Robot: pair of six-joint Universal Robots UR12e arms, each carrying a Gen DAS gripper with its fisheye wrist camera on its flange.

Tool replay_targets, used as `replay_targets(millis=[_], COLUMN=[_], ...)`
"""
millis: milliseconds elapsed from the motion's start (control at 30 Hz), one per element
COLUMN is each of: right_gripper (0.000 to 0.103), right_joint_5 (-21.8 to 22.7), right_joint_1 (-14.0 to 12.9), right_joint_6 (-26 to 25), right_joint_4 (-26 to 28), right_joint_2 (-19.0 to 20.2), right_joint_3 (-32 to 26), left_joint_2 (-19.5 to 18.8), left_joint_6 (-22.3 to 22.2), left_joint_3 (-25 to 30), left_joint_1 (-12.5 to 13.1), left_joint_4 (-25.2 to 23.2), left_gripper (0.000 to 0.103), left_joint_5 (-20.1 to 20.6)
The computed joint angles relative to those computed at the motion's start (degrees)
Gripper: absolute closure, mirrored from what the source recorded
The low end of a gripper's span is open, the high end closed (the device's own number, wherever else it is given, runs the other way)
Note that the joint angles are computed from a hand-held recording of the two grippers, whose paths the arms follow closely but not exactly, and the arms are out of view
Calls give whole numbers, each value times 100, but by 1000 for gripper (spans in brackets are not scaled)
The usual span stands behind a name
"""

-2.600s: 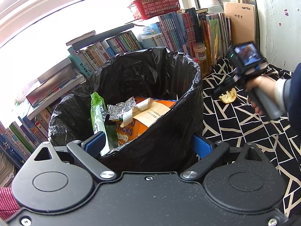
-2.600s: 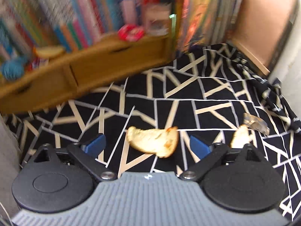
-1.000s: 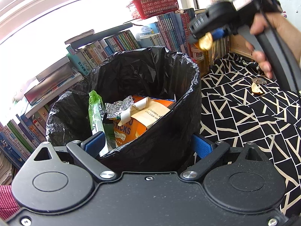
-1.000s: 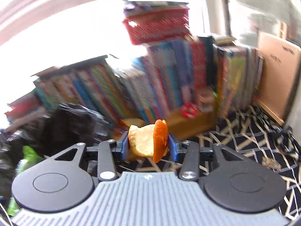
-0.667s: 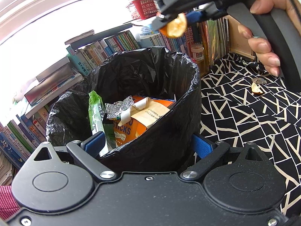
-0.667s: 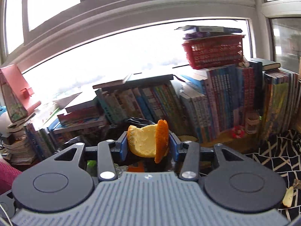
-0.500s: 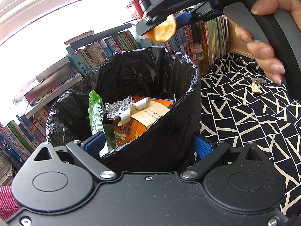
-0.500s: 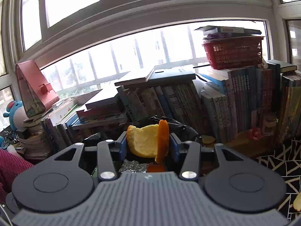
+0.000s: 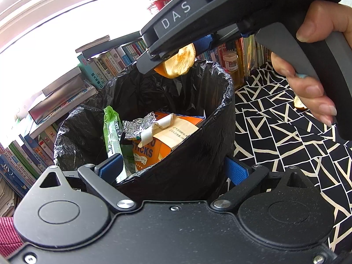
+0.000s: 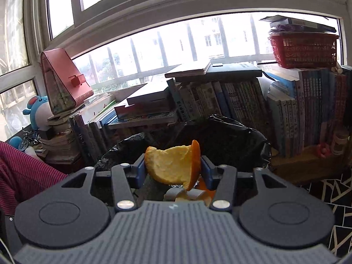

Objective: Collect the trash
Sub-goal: 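Carry the orange peel with the right gripper into the trash bag and release, then move the right gripper back over the bed to the pale peel piece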

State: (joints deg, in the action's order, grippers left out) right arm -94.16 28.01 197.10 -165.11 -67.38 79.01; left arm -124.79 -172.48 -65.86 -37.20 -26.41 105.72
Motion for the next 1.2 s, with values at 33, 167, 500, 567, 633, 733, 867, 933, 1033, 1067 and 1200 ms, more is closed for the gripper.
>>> replay_targets(millis=[33,167,500,567,633,733,867,933,1033,1067,1200], right_gripper=[42,41,26,25,21,17,15,14,10,9,8], right_joint_5=[14,75,65,11,-73,-244,-543,-724,-1043,-1155,-1520], right_joint_1=[-3,-8,-10,-8,-5,-10,-37,-58,-90,-101,-164], right_joint_6=[0,-19,-76,-71,-53,-10,190,358,591,665,1052], right_joint_4=[6,42,30,21,-8,-62,-110,-93,-44,-31,115], right_joint_2=[-2,-5,-20,-24,-27,-38,-66,-84,-113,-123,-174], right_joint_3=[3,1,13,16,20,38,95,128,189,213,313], left_joint_2=[0,0,9,11,15,18,19,18,19,18,19], left_joint_6=[0,5,-2,-7,-11,-7,-9,-8,-7,-8,-8], left_joint_3=[0,0,-10,-12,-17,-21,-23,-21,-23,-23,-24], left_joint_1=[0,0,-1,2,6,5,4,4,5,4,5], left_joint_4=[0,0,-3,-8,-9,-9,-7,-8,-5,-5,-6], left_gripper=[6,6,6,6,6,6,6,6,6,6,6], left_joint_5=[0,0,-11,-15,-18,-18,-17,-17,-18,-17,-18])
